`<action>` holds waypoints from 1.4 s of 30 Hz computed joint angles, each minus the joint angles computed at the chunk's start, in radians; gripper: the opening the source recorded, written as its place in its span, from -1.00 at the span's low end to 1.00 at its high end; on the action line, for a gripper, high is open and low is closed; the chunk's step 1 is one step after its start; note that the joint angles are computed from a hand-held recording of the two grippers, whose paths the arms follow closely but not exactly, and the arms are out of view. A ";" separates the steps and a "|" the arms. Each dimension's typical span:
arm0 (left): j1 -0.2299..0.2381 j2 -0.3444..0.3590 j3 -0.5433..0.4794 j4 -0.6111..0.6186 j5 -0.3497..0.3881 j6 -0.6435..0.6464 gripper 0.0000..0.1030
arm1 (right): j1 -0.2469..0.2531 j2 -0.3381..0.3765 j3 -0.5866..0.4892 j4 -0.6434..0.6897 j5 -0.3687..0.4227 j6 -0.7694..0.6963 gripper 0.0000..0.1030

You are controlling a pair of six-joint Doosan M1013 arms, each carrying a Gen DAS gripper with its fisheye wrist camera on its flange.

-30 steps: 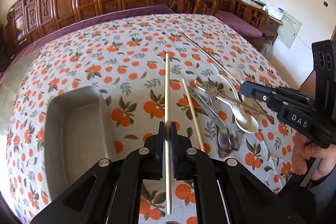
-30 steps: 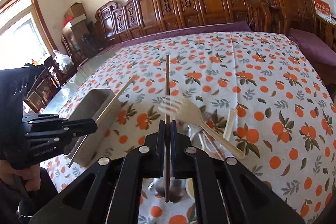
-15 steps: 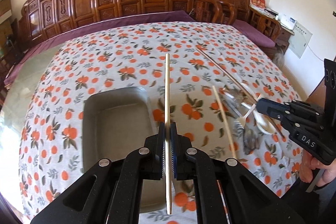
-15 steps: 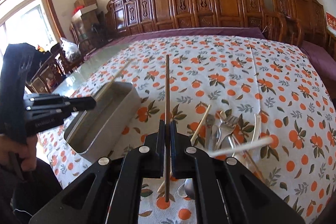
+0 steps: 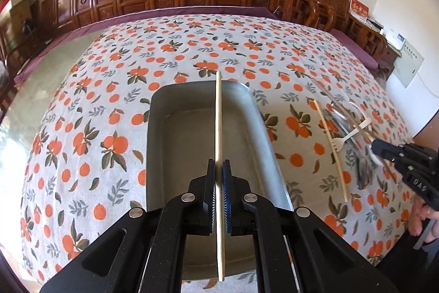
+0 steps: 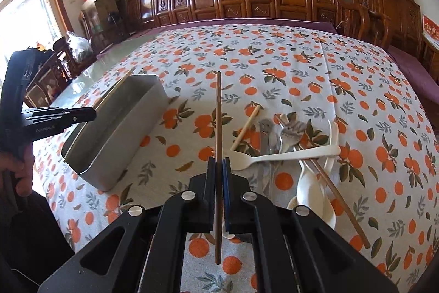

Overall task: Organize utensils
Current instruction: 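Carry both chopsticks over the grey tray and open both tools to drop them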

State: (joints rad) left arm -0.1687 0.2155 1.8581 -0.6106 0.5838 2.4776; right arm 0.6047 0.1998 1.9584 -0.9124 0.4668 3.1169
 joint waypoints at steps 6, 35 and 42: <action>0.004 0.013 -0.007 -0.014 -0.001 0.002 -0.92 | 0.010 0.002 -0.018 0.015 0.025 -0.003 -0.88; 0.115 0.022 -0.054 -0.170 0.028 0.069 -0.92 | 0.034 0.229 -0.360 0.533 0.022 -0.490 -0.88; 0.122 0.020 -0.055 -0.193 0.037 0.083 -0.92 | 0.031 0.268 -0.405 0.589 0.059 -0.534 -0.87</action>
